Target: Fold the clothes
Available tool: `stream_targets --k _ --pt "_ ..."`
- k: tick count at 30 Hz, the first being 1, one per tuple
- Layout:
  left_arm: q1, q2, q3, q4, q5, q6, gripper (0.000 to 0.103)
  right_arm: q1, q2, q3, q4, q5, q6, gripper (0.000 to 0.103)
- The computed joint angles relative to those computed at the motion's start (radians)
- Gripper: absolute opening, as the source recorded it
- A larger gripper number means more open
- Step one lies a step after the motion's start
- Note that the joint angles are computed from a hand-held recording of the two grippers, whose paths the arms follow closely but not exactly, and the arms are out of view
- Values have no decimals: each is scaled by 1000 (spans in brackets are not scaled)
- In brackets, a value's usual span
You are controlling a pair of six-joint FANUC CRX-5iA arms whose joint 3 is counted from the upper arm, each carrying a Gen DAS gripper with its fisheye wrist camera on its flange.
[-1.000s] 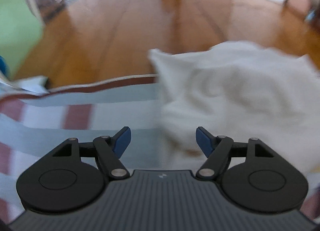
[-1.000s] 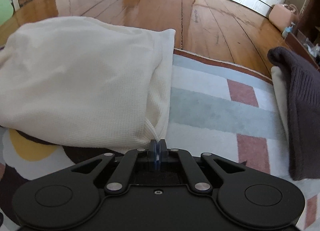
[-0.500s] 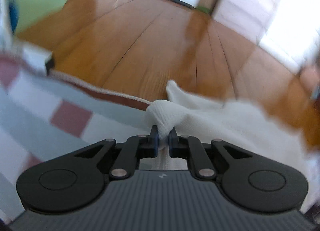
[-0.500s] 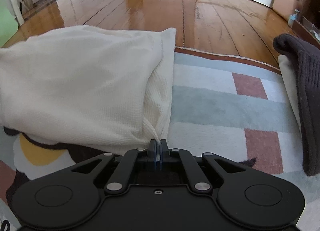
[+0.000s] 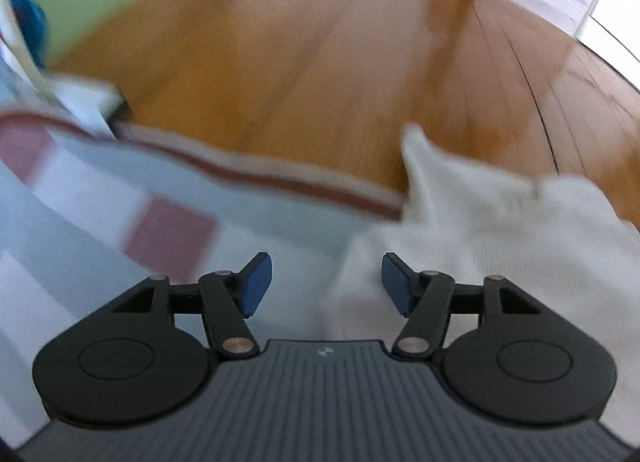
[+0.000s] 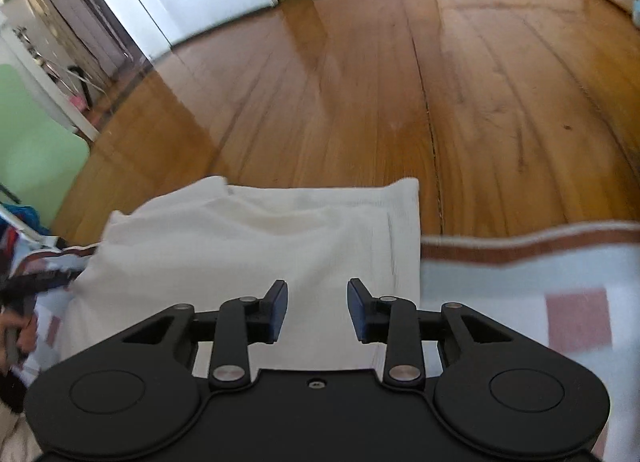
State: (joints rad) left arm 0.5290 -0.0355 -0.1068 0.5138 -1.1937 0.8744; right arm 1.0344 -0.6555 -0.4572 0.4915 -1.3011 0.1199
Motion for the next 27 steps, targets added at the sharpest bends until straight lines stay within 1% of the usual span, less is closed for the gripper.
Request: stream_targets --k 2,3,4,6,8,9,11,13,15,17,18,19,20,21,24,25,26,27 --pt "31 39 -4 67 -54 11 62 -118 56 20 -73 59 97 40" --pt "37 55 -2 99 -67 6 62 -148 75 19 -84 74 114 45" --pt "42 70 1 129 -78 -2 62 -174 93 16 -92 89 127 48" --pt "44 83 -2 158 -89 -13 62 -207 101 -12 -90 133 118 48" --pt "45 96 -6 183 -99 -24 62 -243 115 -22 -113 168 119 48" --pt "47 96 -13 200 -106 -32 62 -255 131 -18 -121 165 124 49" --pt "52 111 -11 239 -151 -51 62 -260 142 -22 -119 171 127 49" --pt "51 116 -20 260 -170 -87 62 -268 140 -30 -143 205 150 50" --pt "50 114 -33 275 -187 -136 62 -267 116 -42 -175 261 187 51" --pt "57 129 -50 342 -236 -162 61 -258 82 -71 -176 322 193 51" --pt "60 138 -59 377 -262 -173 61 -256 81 -76 -173 325 191 50" --pt "63 146 -67 411 -289 -182 61 -254 93 -78 -152 308 174 50" --pt "62 141 -74 421 -284 -192 61 -253 106 -81 -132 290 157 50" --pt "57 122 -77 400 -252 -213 61 -252 117 -85 -113 277 138 50" --pt "23 52 -100 302 -107 -252 64 -255 117 -131 -42 328 28 51" --pt "16 51 -92 273 -98 -251 64 -255 125 -129 -35 333 25 49" --pt "10 56 -82 245 -96 -248 66 -248 145 -117 -26 322 55 40" --pt "1 57 -83 236 -95 -274 66 -240 165 -104 -15 309 86 10"
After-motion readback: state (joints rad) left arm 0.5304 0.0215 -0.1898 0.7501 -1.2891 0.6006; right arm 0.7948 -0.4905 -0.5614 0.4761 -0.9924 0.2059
